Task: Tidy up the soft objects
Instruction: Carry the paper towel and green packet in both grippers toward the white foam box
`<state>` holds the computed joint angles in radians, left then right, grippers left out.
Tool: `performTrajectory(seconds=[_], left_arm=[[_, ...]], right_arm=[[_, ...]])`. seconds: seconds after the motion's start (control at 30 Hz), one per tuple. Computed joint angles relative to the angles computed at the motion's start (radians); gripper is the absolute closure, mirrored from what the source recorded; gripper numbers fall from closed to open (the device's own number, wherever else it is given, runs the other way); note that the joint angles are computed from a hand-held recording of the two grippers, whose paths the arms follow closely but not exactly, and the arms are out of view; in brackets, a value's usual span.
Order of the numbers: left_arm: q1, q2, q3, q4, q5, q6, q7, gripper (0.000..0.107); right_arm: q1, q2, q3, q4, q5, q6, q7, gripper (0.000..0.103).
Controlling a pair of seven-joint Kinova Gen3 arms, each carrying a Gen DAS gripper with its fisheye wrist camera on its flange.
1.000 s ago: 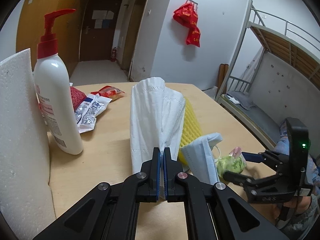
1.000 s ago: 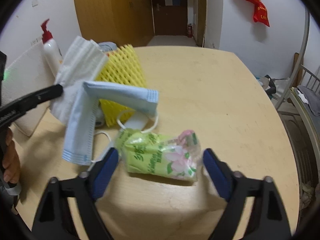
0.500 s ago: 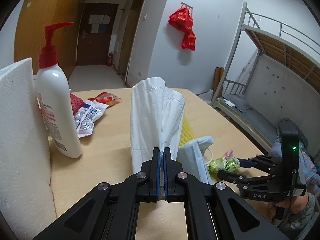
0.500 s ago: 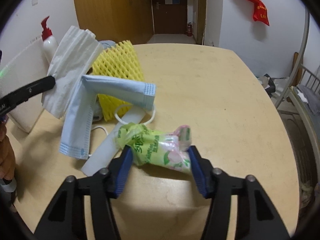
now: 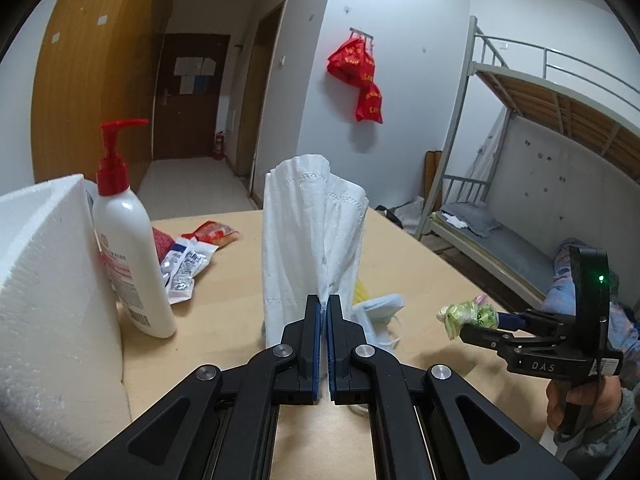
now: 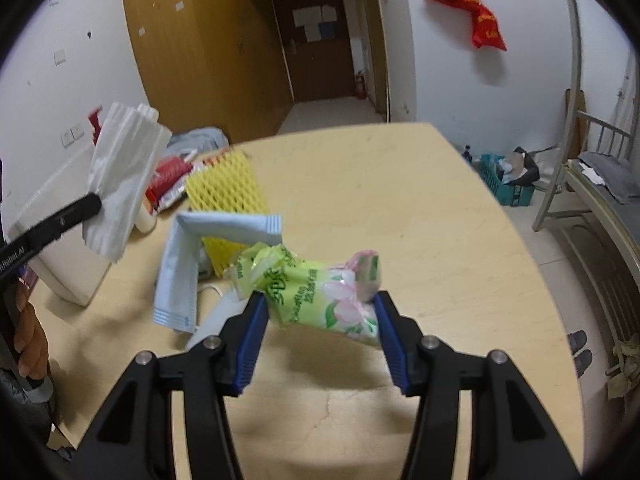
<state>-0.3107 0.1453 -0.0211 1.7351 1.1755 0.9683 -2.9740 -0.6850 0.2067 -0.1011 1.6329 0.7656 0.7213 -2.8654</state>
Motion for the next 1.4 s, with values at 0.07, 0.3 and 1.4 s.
performTrajectory(seconds=[0.07, 0.3, 1.4], left_arm=[[-0.002, -0.014, -0.003, 0.005, 0.003, 0.005, 0.000, 0.105], [-0.004, -0.073, -0.031, 0.032, 0.010, 0.026, -0.005, 0.105], [-0.018, -0.354, -0.288, 0.198, 0.073, 0.191, -0.156, 0.105]], right_arm=[[-0.019, -0.010, 0.002, 0.002, 0.036, 0.011, -0.037, 0.045], [-0.047, -0.049, -0.030, 0.038, 0.150, 0.032, -0.149, 0.045], [-0.193, -0.142, -0.245, 0.110, 0.518, 0.322, -0.481, 0.045]])
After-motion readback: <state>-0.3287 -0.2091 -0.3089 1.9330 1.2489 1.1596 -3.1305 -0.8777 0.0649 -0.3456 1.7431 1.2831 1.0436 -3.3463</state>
